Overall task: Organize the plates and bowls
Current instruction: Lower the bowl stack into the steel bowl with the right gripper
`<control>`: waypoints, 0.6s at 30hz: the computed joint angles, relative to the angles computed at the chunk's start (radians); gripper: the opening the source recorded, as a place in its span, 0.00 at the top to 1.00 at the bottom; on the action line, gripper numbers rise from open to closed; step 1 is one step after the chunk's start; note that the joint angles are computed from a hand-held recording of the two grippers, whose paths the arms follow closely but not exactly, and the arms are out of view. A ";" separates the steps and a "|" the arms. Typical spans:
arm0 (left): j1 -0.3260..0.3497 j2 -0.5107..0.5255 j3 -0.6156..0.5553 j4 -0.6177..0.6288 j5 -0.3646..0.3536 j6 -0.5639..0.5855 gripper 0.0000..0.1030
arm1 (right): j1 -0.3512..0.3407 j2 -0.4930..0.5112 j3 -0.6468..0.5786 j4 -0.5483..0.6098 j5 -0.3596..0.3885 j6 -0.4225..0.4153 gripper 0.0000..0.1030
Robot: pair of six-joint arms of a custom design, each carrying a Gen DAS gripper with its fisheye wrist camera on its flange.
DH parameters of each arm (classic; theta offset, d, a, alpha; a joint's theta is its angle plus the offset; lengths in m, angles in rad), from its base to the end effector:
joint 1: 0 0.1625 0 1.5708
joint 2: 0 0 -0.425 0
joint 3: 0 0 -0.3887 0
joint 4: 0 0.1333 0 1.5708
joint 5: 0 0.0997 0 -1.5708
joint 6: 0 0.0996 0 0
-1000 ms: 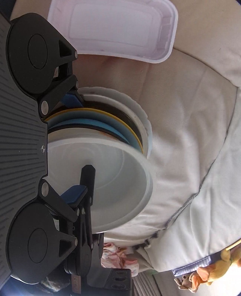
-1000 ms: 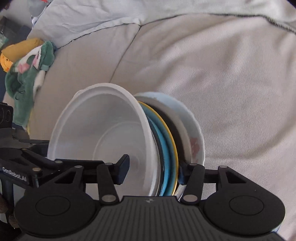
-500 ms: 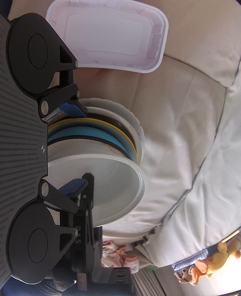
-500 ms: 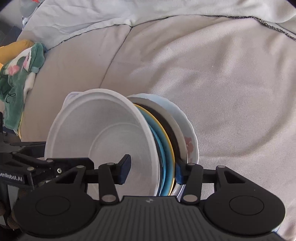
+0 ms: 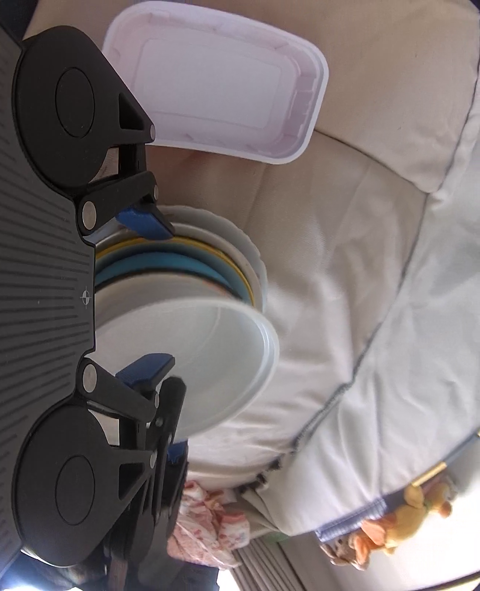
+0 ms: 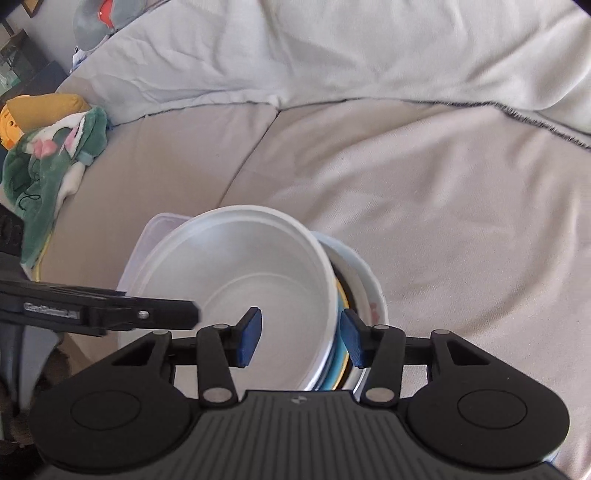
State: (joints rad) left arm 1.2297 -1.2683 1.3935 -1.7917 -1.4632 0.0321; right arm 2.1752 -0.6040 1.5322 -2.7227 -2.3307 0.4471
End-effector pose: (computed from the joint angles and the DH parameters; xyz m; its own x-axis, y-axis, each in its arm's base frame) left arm -0.0720 -0.6334 0.4306 -0.9292 0.3529 -0.1099 0.3630 0.9272 -0.0921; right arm 0.4487 -0.5359 0.0444 -0.8557 0.0888 0.5098 -0.2042 0.8472 -0.4904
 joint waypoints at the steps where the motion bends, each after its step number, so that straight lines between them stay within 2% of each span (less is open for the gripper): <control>1: -0.001 -0.005 0.002 -0.003 -0.011 0.000 0.39 | 0.000 0.002 0.002 -0.007 -0.002 0.010 0.53; 5: -0.035 -0.024 0.032 -0.024 0.052 -0.030 0.42 | -0.013 -0.024 0.041 -0.041 0.050 0.027 0.57; 6: -0.047 -0.036 0.050 -0.039 0.078 -0.026 0.47 | -0.014 -0.030 0.050 -0.052 0.064 0.022 0.57; 10: -0.071 -0.065 0.103 -0.074 0.176 -0.031 0.49 | -0.010 -0.027 0.056 -0.046 0.049 0.050 0.57; 13: -0.060 -0.061 0.102 -0.049 0.178 -0.060 0.49 | -0.002 -0.017 0.071 -0.094 0.028 0.045 0.57; 16: -0.050 -0.052 0.091 -0.020 0.146 -0.065 0.47 | -0.017 -0.030 0.095 -0.092 0.072 0.071 0.57; 18: -0.059 -0.053 0.095 -0.021 0.162 -0.058 0.47 | -0.022 -0.036 0.112 -0.121 0.082 0.059 0.58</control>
State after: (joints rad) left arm 1.1708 -1.3216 1.4888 -1.8131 -1.3016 -0.0256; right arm 2.1536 -0.6399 1.6443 -2.8434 -2.2484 0.5063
